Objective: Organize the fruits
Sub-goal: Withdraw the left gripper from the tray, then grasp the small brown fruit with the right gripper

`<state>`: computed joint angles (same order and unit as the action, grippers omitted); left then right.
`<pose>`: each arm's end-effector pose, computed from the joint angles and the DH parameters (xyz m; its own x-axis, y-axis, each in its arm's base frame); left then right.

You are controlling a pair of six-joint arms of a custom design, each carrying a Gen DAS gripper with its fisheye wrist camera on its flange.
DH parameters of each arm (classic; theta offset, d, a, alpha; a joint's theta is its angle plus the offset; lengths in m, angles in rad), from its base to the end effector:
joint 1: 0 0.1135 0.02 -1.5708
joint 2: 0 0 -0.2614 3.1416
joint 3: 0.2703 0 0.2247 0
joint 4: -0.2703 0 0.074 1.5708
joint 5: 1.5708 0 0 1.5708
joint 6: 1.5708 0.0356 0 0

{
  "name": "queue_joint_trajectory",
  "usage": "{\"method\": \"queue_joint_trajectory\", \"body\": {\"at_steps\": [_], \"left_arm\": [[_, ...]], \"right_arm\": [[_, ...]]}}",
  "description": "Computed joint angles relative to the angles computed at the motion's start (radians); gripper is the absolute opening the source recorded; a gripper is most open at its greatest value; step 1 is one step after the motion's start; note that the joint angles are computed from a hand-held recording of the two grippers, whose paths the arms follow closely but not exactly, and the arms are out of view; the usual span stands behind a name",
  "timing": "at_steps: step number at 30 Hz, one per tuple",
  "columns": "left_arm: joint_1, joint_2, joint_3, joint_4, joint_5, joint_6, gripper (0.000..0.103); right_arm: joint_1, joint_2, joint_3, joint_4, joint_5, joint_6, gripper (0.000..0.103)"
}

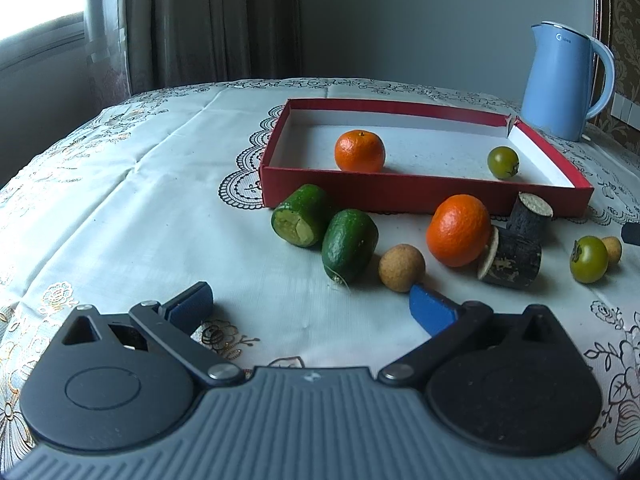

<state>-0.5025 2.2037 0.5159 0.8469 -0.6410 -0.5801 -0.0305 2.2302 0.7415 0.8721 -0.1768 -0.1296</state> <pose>0.2533 -0.1149 0.0258 -0.5663 -0.1900 -0.8020 -0.3274 0.9449 0.0073 0.3467 -0.0043 0.0462 -0.5585 -0.1102 -0.8222 -0.1871 0.9823 -0.0046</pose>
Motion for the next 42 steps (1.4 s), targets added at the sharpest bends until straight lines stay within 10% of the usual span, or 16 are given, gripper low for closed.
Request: {"method": "queue_joint_trajectory", "body": {"at_steps": [27, 42], "left_arm": [[0.000, -0.001, 0.001, -0.002, 0.000, 0.000, 0.103], [0.001, -0.001, -0.001, 0.000, 0.001, 0.000, 0.103]], "right_arm": [[0.047, -0.041, -0.154, 0.157, -0.092, -0.087, 0.085], [0.090, 0.012, -0.022, -0.020, -0.134, -0.056, 0.031]]}}
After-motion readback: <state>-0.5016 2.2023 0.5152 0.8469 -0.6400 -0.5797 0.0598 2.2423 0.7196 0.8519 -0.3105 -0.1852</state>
